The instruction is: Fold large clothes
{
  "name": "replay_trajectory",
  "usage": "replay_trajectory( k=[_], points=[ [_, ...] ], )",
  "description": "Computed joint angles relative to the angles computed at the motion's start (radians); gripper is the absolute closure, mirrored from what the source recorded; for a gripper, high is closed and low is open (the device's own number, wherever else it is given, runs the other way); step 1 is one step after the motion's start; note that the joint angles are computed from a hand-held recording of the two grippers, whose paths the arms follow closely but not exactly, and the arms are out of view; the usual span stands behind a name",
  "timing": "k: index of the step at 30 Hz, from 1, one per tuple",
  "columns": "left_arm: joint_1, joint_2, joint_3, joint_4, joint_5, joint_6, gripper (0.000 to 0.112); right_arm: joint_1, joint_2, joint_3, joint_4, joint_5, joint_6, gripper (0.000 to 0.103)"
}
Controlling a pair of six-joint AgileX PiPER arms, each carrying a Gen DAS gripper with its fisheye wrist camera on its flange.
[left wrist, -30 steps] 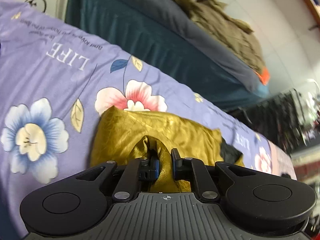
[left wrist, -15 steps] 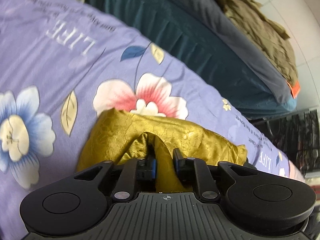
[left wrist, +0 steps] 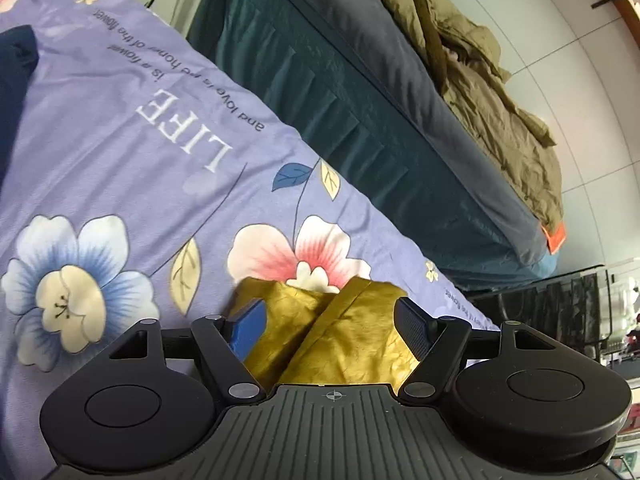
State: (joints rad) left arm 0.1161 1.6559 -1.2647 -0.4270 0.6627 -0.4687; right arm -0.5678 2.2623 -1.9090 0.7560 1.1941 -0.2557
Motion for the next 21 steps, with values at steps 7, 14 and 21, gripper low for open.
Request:
replay_trajectory(
  k=[7, 14, 21],
  points=[
    [-0.038, -0.032, 0.07, -0.013, 0.024, 0.124, 0.009, -0.028, -0.137, 0.194, 0.107, -0.13, -0.094, 0.027],
    [-0.144, 0.013, 0.007, 0.104, 0.034, 0.214, 0.009, -0.057, -0.272, 0.273, 0.063, -0.197, -0.283, 0.017],
    [-0.298, 0.084, -0.079, 0.353, 0.08, 0.24, 0.009, -0.057, -0.312, 0.377, -0.044, -0.222, -0.402, 0.017]
  ],
)
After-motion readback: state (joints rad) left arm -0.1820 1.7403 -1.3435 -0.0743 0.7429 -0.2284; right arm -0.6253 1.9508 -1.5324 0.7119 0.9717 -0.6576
